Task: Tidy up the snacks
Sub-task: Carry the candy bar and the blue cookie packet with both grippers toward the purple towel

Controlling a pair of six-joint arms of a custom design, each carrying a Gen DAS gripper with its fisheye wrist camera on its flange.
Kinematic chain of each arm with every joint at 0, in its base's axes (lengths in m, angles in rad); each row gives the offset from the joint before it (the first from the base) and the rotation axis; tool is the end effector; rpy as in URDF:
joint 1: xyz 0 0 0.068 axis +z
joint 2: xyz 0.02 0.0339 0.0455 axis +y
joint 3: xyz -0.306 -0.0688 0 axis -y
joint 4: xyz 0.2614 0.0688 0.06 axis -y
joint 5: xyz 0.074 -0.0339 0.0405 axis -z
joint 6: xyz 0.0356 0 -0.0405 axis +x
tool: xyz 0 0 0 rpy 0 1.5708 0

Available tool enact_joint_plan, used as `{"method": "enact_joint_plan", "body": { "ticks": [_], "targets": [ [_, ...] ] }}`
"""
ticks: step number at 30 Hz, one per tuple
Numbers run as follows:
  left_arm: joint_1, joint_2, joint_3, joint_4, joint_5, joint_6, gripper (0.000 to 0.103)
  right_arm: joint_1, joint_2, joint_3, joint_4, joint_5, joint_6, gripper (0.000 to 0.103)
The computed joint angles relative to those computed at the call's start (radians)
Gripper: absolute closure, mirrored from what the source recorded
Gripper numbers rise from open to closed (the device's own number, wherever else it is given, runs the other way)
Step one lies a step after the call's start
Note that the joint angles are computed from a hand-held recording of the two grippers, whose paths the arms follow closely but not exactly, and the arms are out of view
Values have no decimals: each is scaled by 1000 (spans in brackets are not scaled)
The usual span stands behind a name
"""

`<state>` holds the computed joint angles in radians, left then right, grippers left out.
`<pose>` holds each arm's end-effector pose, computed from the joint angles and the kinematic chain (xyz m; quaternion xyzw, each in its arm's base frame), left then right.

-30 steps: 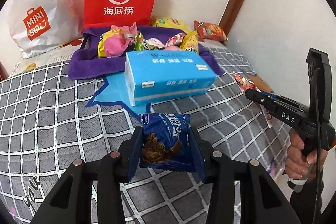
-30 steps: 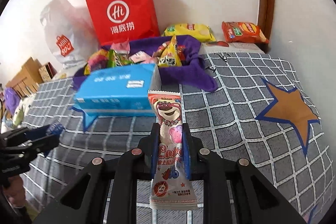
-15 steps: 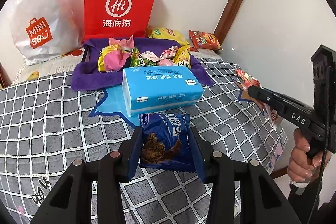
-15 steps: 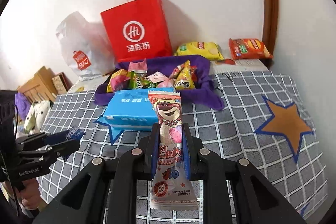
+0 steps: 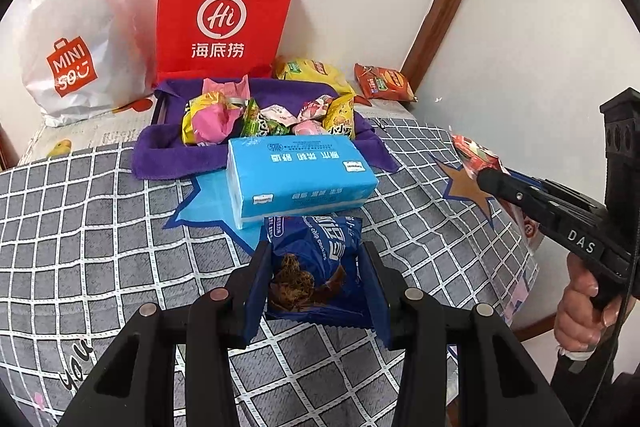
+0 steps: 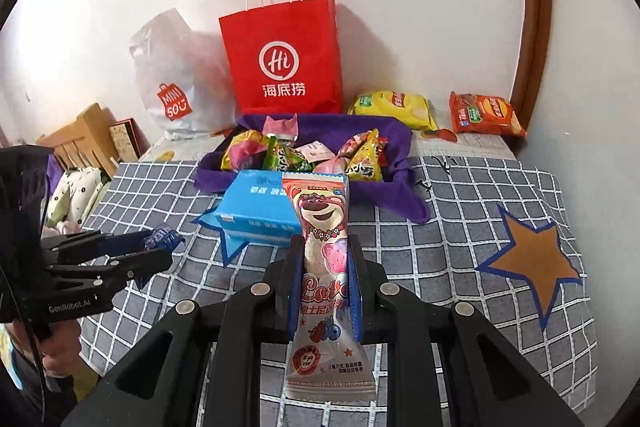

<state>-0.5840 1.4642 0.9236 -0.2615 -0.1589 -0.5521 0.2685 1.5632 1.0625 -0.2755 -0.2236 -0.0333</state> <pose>0.2687 -0.1708 0.2562 -0.0150 0.9245 -0.1391 0.3547 0.3386 0.1014 0.2705 -0.1804 0.8995 0.1473 0.3698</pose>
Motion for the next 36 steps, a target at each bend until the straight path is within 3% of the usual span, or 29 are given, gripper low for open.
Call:
{"method": "enact_joint_plan", "body": {
  "ticks": [15, 36],
  "targets": [
    [63, -19, 96, -68, 6, 37, 62, 27, 29, 102, -45, 4, 62, 83],
    [147, 100, 284, -106, 70, 123, 62, 16, 201, 348, -135, -4, 108, 83]
  ]
}}
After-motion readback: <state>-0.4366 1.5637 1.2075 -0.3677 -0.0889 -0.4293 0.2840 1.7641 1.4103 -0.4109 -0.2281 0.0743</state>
